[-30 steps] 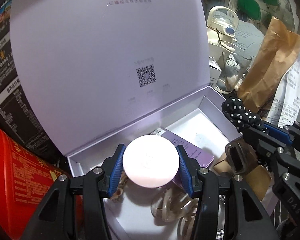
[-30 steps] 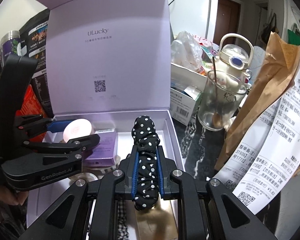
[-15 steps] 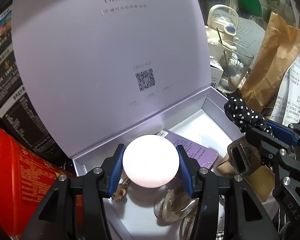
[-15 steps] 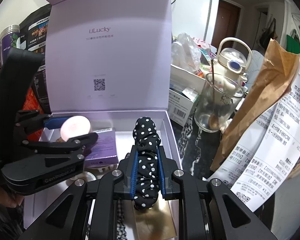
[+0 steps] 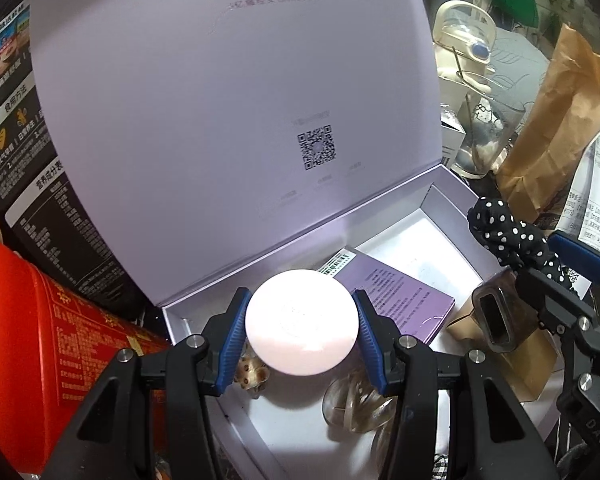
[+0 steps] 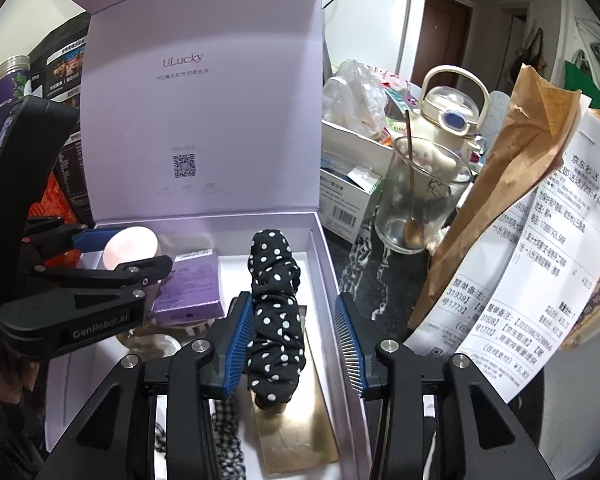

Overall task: Organize rigid objects
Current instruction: 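Open both tools releasing the compact and polka-dot scrunchie into the box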

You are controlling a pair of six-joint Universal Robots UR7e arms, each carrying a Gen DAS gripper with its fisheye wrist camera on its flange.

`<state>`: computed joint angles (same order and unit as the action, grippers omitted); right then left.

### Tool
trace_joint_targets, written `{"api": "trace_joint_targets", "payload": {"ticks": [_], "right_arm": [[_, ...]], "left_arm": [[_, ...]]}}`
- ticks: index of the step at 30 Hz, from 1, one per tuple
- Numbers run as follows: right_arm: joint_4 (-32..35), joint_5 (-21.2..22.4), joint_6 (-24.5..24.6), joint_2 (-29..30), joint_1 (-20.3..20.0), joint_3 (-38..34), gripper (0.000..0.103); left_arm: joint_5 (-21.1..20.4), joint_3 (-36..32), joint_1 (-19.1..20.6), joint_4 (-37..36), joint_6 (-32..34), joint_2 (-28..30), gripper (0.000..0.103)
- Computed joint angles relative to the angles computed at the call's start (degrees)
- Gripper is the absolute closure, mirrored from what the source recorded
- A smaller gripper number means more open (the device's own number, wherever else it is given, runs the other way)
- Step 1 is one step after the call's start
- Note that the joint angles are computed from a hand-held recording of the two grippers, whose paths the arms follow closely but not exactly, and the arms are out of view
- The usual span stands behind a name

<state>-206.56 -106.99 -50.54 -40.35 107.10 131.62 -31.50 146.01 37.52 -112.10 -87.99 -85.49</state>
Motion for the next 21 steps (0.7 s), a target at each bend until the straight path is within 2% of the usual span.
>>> {"api": "trace_joint_targets", "payload": {"ticks": [2, 4, 6, 9, 12, 15, 21], "right_arm": [[0.2, 0.1, 0.1, -0.3, 0.0, 0.2, 0.062], [0.2, 0.3, 0.4, -0.8, 0.0, 0.3, 0.062], [0.2, 0.8, 0.6, -1.4, -0.1, 0.7, 0.062], [-0.1, 1.0, 0.8, -2.1, 0.0, 1.0, 0.062], [-0.5, 1.0, 0.7, -2.8, 0.2, 1.6, 0.062], [-0.3, 1.1, 0.9, -3.7, 0.0, 2.2, 0.058], [-0.7, 0.7, 0.6, -5.8, -0.2, 3.6, 0.058]], "left_arm": [[-0.2, 0.1, -0.7, 1.2, -0.8, -0.8, 0.049], [-0.2, 0.2, -1.8, 2.7, -2.0, -1.6, 0.032], [-0.3, 1.3, -2.8, -0.1, -0.2, -2.7, 0.022], [-0.5, 0.2, -3.7, 4.1, -3.1, -2.1, 0.022], [-0.9, 0.4, -4.6, 4.3, -3.7, -2.7, 0.022], [-1.7, 0.0, -7.0, 8.5, -7.5, -3.6, 0.022], [-3.4, -0.7, -11.6, 14.1, -11.8, -5.1, 0.022]]}}
